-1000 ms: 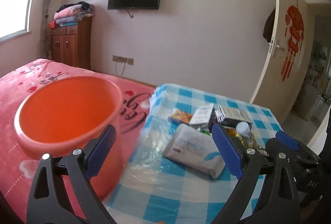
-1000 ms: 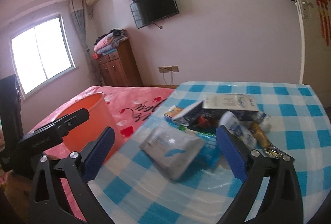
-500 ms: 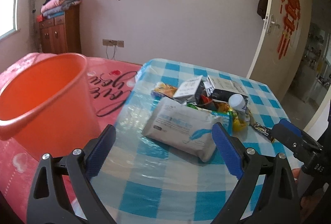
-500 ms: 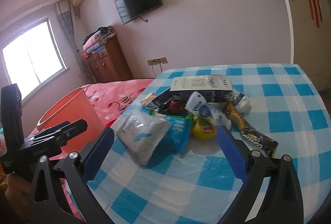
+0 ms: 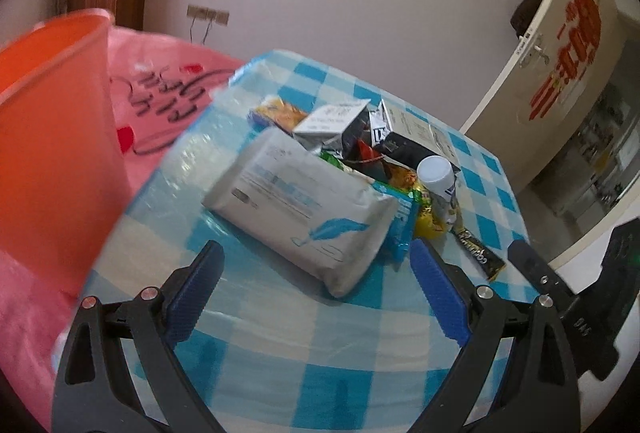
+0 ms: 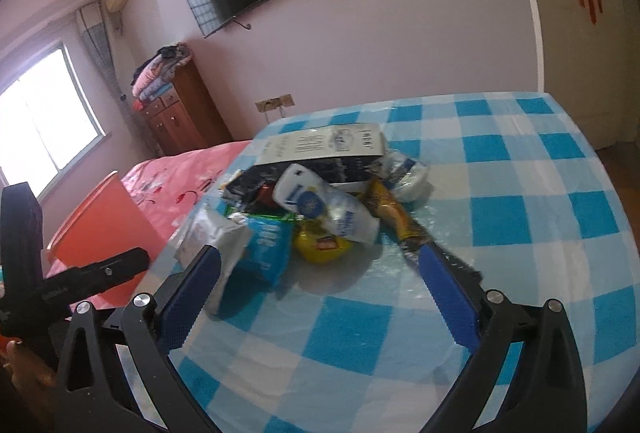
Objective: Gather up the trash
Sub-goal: 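Return both tools from the bucket to the table, then grasp the white wet-wipe pack with the left gripper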
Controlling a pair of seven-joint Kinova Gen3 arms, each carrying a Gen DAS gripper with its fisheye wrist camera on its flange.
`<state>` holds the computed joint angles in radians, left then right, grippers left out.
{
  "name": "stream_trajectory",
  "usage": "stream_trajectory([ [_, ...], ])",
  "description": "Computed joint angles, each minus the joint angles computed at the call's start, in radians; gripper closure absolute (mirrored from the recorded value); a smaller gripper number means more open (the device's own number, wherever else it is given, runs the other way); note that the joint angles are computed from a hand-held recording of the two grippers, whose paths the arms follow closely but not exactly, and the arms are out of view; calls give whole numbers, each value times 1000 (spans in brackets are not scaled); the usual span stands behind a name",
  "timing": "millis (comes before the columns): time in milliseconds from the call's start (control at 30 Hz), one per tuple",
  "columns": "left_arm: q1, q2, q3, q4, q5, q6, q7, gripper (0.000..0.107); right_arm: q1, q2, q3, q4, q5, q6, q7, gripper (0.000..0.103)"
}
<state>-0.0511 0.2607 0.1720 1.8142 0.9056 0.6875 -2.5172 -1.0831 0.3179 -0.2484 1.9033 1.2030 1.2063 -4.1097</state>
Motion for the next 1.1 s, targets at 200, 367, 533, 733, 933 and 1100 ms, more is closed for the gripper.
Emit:
stream_trajectory([
  [200,9,60,1,-57,-23,76,119,13,19,-9,3,4,-12,-4,63,5],
  [367,8,97,8,-91,-32,107,213,14,54,-27,7,22,9,-54,103,5],
  [533,-9,137,17,-127,-17,149,294,17,105,-38,14,37,40,-139,119,5],
  [733,-17,187,25,-172,-18,177,390,17,148,-22,29,22,61,-213,179,12],
  [933,-14,208,43,-195,-15,161,434,17,179,-11,54,6,58,-284,233,20],
  [1100,3,213,48,-214,-35,133,470,17,194,-5,67,7,61,-318,250,20],
])
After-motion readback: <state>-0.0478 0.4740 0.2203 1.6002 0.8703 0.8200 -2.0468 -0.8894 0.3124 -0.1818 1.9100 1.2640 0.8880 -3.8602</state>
